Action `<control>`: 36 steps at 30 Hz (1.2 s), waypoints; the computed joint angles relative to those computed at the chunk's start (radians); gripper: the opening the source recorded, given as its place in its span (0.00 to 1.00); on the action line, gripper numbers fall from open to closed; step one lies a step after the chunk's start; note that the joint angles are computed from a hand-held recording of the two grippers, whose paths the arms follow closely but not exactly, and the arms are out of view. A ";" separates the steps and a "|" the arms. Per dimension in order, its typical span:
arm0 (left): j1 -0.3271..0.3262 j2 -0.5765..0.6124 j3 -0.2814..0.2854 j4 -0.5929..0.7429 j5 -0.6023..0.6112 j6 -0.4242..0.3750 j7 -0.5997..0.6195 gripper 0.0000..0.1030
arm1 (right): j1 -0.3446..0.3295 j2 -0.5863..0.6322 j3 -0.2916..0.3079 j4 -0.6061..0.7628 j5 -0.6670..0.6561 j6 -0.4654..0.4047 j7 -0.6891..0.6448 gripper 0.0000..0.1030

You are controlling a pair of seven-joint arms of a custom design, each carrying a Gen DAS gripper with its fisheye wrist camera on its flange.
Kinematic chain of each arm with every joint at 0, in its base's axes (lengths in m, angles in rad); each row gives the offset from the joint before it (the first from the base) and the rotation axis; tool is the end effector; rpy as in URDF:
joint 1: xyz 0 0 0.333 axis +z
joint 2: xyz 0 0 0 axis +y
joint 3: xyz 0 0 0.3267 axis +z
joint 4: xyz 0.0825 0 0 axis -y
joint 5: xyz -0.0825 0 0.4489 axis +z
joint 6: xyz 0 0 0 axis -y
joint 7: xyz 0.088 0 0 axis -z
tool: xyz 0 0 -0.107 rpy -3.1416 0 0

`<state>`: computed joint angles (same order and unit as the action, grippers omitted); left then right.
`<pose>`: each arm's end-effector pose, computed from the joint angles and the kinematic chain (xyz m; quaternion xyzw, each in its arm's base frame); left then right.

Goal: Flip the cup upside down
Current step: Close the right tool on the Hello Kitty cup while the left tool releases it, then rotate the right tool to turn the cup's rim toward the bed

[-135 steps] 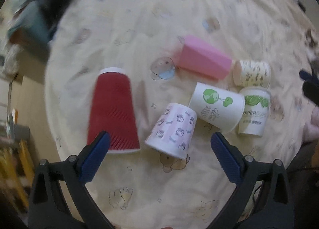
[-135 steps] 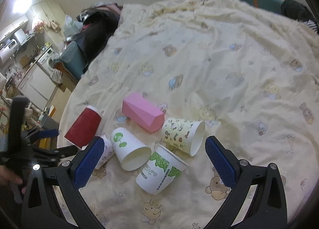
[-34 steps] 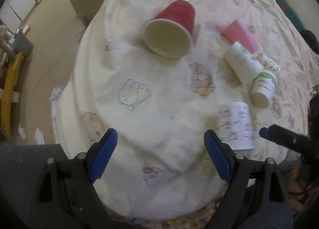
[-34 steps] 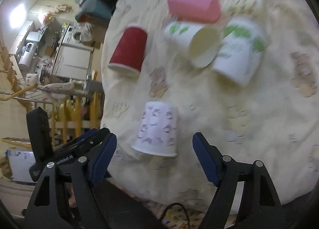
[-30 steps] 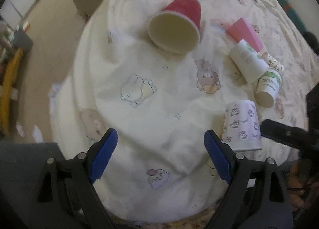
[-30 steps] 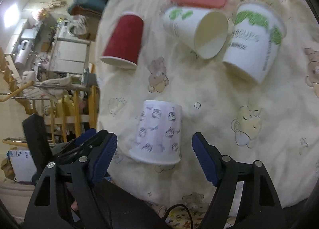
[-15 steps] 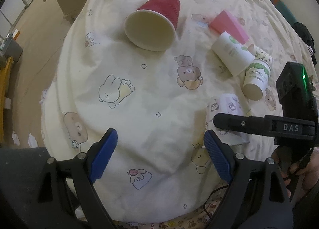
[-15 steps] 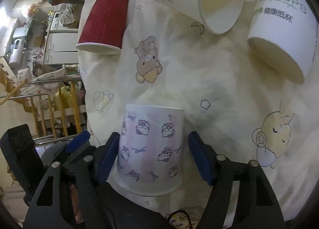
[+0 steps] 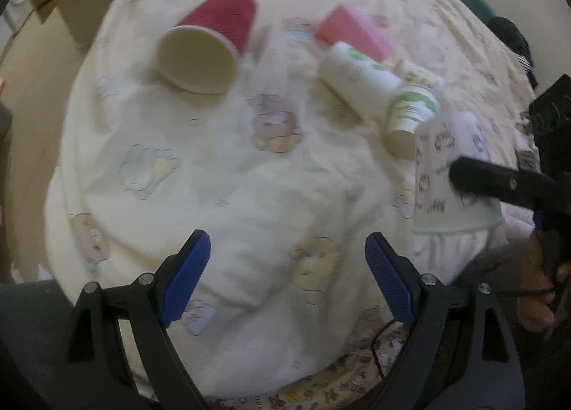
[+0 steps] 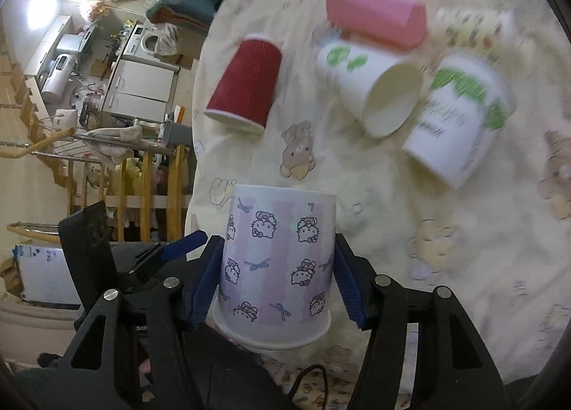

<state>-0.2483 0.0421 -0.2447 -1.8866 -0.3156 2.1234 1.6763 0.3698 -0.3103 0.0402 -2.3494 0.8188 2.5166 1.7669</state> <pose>0.5696 -0.3199 0.4910 0.5204 -0.8358 0.1614 0.0676 0.5000 0.2112 0.4832 -0.5332 0.7614 0.1616 0.3315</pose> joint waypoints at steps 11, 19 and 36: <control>-0.021 -0.002 -0.022 0.007 -0.197 -0.025 0.188 0.84 | 0.014 -0.059 -0.009 -0.093 -0.020 0.161 -0.004 0.60; -0.015 -0.022 -0.005 0.005 -0.371 -0.064 0.301 0.84 | 0.024 -0.034 -0.007 -0.068 -0.040 0.128 -0.020 0.60; -0.011 0.002 -0.013 0.005 -0.308 -0.051 0.233 0.84 | 0.031 -0.007 0.000 -0.038 0.019 0.090 -0.113 0.60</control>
<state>-0.2592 0.0443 -0.2575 -1.8819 -0.6239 2.0720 1.9097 0.4009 -0.3175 0.0399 -2.3872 0.8382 2.6066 1.6534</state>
